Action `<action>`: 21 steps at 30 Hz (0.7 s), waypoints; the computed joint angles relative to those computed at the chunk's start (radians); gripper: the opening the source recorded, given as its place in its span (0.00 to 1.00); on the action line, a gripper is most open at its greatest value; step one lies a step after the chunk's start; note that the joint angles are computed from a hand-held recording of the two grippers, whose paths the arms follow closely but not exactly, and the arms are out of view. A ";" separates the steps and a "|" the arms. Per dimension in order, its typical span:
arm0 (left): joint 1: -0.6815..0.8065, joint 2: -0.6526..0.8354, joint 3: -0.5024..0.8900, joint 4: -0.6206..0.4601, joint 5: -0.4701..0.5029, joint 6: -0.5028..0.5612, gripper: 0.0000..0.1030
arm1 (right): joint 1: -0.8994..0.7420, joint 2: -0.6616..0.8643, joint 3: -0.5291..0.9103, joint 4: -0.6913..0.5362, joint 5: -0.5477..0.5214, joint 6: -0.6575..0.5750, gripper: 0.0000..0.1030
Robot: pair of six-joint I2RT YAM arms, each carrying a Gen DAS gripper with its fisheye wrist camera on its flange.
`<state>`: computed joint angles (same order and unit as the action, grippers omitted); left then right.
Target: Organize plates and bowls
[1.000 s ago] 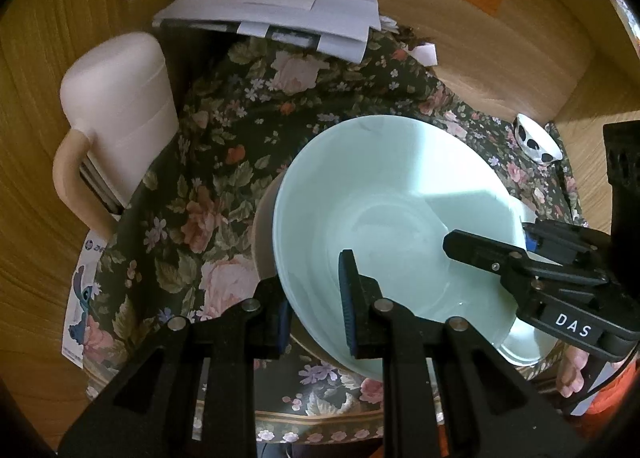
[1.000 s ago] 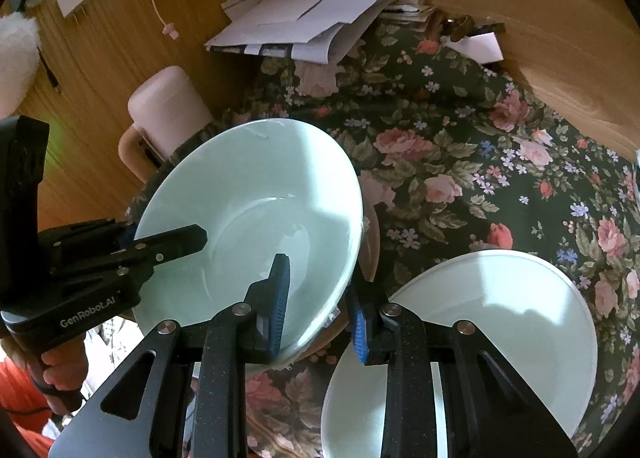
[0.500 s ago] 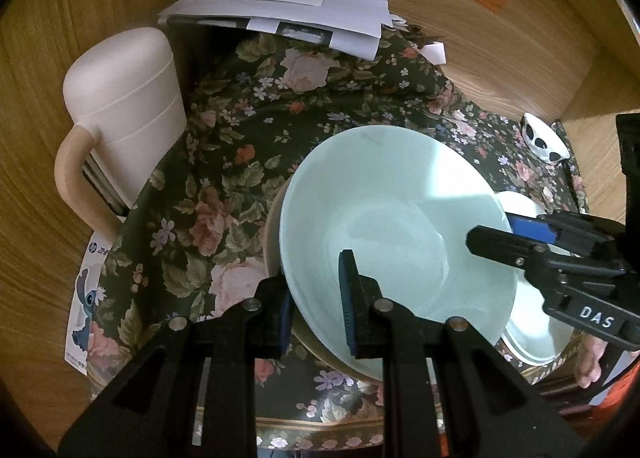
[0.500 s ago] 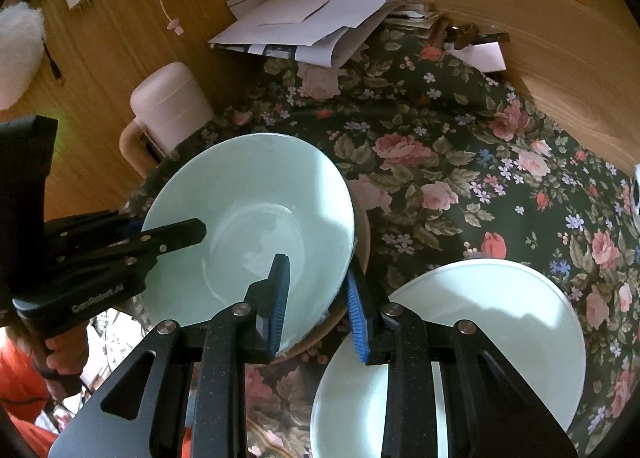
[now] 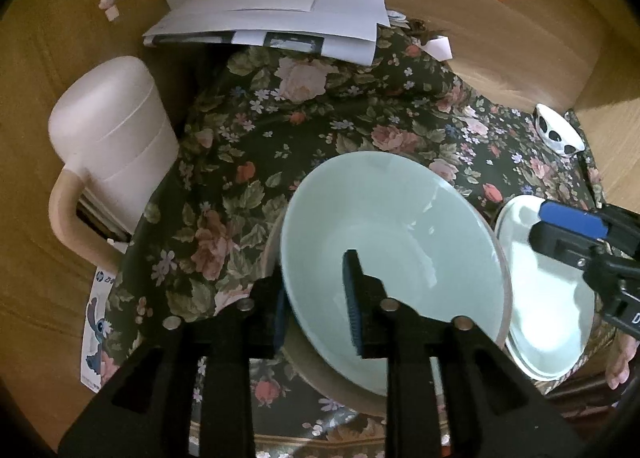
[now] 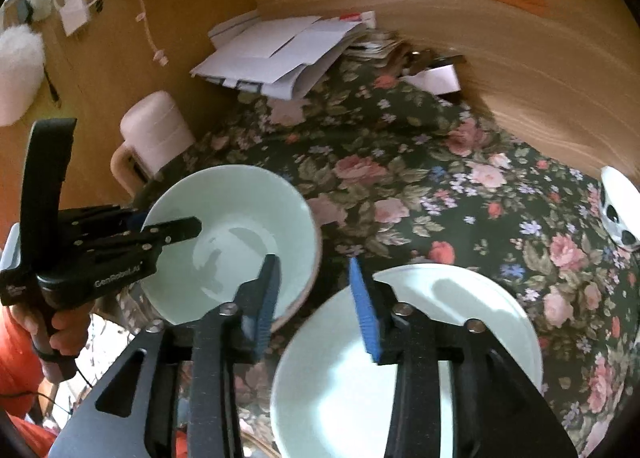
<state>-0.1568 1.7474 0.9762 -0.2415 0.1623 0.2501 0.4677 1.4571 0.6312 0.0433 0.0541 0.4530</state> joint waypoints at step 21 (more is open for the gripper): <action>-0.143 -0.087 0.133 -0.119 -0.043 -0.101 0.62 | -0.320 -0.318 -0.157 -0.089 -0.028 -0.111 0.59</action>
<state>-0.2996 1.6606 1.1088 -0.3603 0.1196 0.1494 0.1473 1.1391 0.4745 -0.0460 0.0264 0.3415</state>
